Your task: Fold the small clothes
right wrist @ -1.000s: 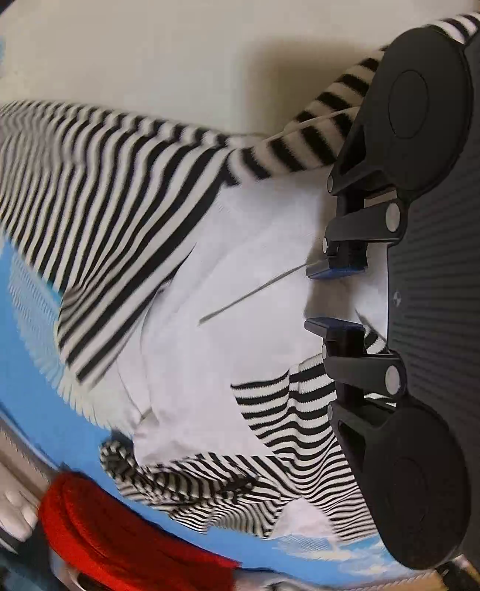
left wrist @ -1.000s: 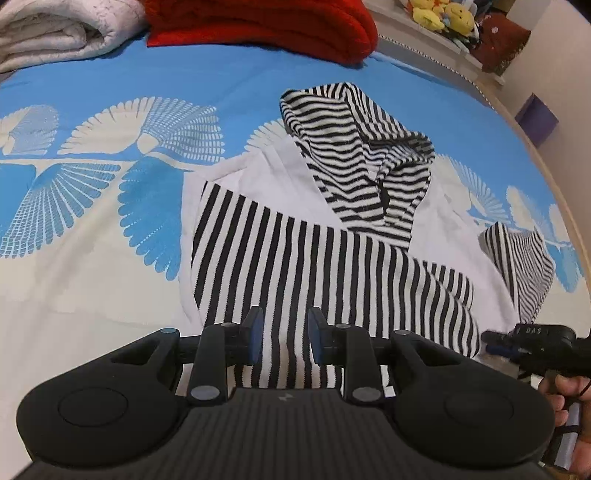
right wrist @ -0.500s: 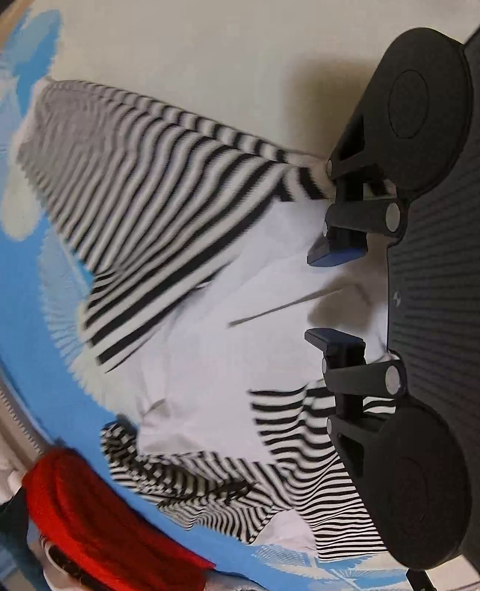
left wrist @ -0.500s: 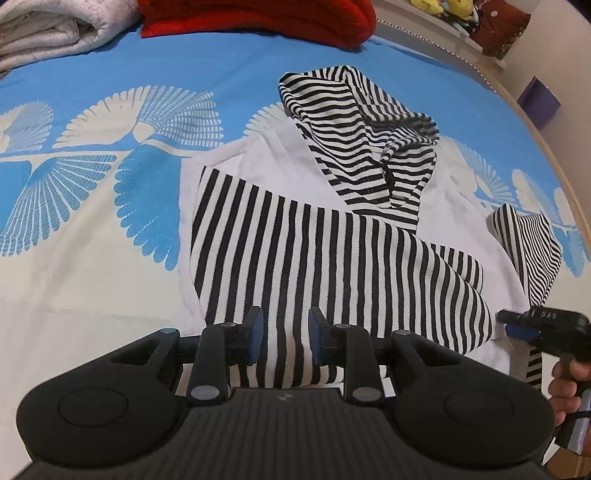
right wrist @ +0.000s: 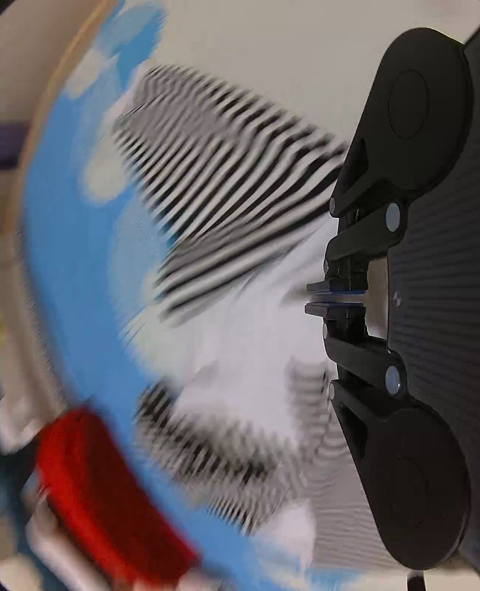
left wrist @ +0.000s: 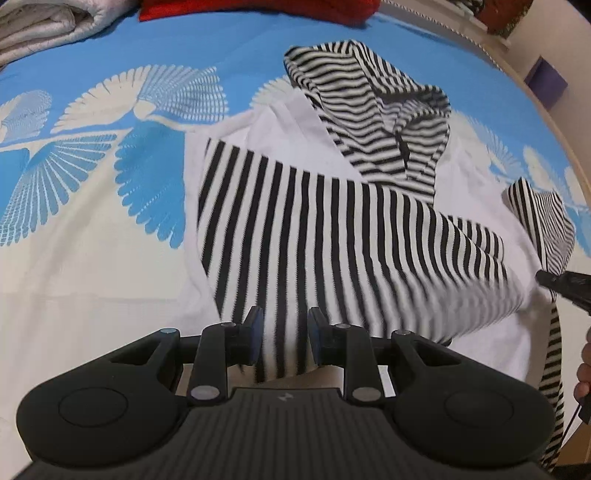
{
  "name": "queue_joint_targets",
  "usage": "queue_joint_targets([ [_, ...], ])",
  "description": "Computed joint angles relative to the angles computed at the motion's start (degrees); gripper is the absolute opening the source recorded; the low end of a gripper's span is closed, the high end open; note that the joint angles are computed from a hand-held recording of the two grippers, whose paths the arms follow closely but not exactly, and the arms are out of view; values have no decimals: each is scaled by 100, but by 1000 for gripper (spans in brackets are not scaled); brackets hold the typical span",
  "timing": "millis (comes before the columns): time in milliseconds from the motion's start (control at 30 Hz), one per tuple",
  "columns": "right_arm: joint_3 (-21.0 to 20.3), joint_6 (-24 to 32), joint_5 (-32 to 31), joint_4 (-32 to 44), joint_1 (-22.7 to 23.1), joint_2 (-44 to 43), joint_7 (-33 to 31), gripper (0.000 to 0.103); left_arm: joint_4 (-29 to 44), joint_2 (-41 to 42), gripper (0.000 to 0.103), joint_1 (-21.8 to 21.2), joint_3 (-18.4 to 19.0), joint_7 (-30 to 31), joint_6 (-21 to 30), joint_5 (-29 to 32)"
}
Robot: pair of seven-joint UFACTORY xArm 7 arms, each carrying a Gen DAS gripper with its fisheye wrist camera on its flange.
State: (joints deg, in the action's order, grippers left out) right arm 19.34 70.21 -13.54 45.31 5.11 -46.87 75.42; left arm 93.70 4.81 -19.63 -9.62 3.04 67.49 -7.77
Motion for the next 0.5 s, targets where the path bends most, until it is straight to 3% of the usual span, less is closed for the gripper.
queue_joint_targets([
  [67, -19, 124, 104, -87, -30, -28, 162, 7, -75, -6, 28, 8, 5, 44, 35, 2],
  [133, -25, -206, 54, -186, -31, -128, 275, 7, -143, 6, 28, -4, 1, 56, 133, 85],
  [233, -238, -849, 221, -364, 192, -241, 89, 25, -161, 101, 28, -51, -13, 96, 454, 318],
  [267, -478, -1043, 534, -473, 371, -199, -76, 34, -187, 113, 28, -70, -21, 125, 504, 383],
  [300, -727, -1064, 924, -560, 537, -125, -231, 35, -215, 108, 28, -84, -24, 151, 483, 431],
  [367, -717, -985, 1069, -623, 407, -210, -180, 32, -244, 54, 28, -113, -37, 152, 348, 454],
  [500, -669, -821, 521, -372, -103, -506, -393, 35, -194, -123, 30, -147, -74, 161, -56, 310],
])
